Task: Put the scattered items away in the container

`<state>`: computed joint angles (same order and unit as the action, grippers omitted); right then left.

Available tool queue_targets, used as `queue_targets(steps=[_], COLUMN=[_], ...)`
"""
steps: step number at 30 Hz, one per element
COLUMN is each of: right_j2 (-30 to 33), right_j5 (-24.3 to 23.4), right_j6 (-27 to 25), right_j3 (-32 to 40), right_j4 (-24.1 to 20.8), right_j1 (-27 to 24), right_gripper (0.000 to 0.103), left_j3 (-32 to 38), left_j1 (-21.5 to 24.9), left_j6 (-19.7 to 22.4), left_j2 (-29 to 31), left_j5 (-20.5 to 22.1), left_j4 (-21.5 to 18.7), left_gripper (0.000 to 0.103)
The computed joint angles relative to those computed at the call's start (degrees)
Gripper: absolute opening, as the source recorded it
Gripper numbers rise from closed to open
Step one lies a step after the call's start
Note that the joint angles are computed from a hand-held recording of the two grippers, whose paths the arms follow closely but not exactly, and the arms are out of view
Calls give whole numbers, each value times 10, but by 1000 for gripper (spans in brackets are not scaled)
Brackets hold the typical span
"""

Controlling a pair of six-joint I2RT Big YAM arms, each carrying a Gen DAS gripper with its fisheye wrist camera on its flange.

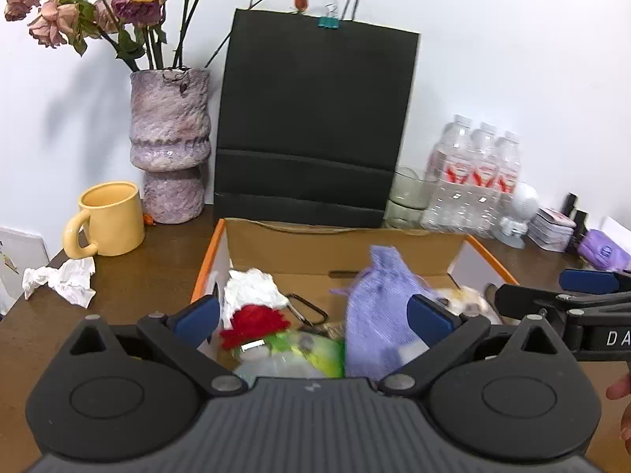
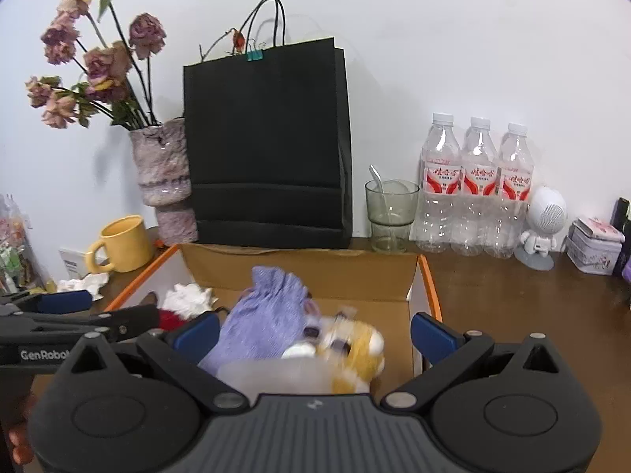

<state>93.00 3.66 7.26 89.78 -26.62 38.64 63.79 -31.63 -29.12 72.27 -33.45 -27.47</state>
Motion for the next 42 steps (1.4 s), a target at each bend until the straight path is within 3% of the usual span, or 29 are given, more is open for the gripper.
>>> queue_targets(steps=[9,23,32,42], right_j2=[-83,-173,-198,-206], right_j5=[16,43,64,71], right_j6=[7,18,19,20], right_j3=[-72,-155,-178,-186], right_j4=[-6,-12,-18,-22], right_j1=[20,57,74,84], right_gripper=[103,103,103,103], left_j3=[-22,-40,-52,-55], left_j1=[-53,-134,-165,-179], left_j6=[-37,-131,-164,-170], left_j2=[-54,-102,-116,-119], left_j5=[-37,-100,-119,-130], left_j4=[-54,-151,-166,-173], left_gripper=[103,103,103,103])
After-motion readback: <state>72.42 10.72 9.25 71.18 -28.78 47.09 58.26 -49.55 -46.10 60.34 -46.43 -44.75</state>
